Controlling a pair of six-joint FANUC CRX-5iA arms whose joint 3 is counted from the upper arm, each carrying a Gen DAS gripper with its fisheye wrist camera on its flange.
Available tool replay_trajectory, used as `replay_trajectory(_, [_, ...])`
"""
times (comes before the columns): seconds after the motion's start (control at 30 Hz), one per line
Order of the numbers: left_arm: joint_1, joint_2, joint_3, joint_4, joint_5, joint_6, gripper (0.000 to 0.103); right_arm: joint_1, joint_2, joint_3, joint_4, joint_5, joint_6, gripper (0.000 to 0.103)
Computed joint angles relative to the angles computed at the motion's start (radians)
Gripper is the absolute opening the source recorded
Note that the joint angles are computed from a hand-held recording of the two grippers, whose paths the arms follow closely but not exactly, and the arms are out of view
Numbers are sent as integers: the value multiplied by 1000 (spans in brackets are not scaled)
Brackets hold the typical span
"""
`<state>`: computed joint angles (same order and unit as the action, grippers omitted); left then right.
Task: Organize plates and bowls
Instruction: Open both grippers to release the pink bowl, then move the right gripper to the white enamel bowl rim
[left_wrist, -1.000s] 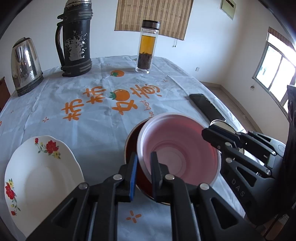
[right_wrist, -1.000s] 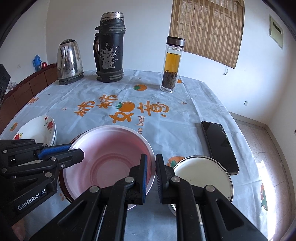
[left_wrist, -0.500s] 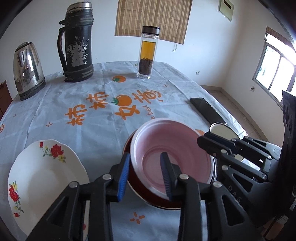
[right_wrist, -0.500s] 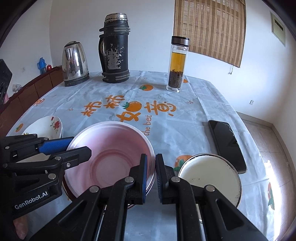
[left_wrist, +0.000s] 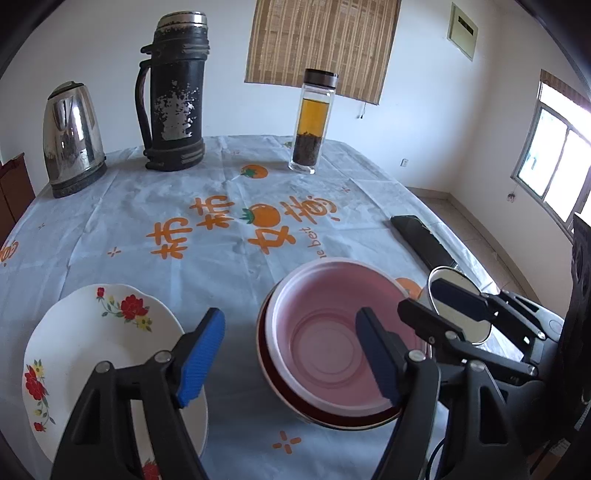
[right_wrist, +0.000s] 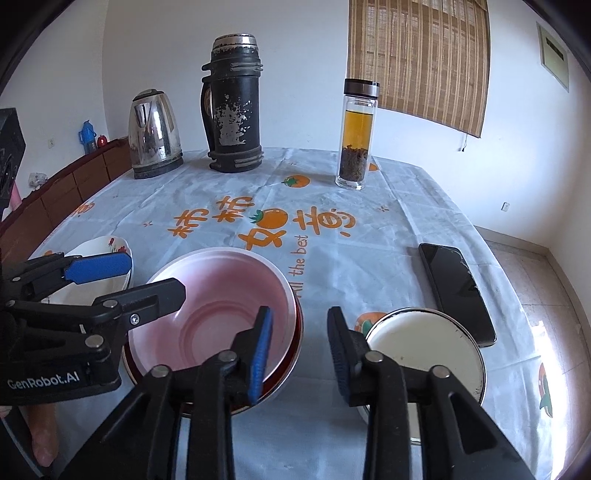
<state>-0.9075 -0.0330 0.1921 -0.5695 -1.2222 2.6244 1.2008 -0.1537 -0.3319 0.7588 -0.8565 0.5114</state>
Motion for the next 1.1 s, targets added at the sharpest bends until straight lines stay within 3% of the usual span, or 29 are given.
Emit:
replay_trajectory(0.23, [-5,1,0,-13,0,10,75,8,-23,-32,45,6,-47,48])
replay_trajectory(0.7, [-62,16,35,-105,-40,47,75,-3,-141,-181,190,25,-252,49])
replay_trajectory(1.1, [-138,73,120,-189,-106,78,73,-58,-239,-326,398,-52,-539,48])
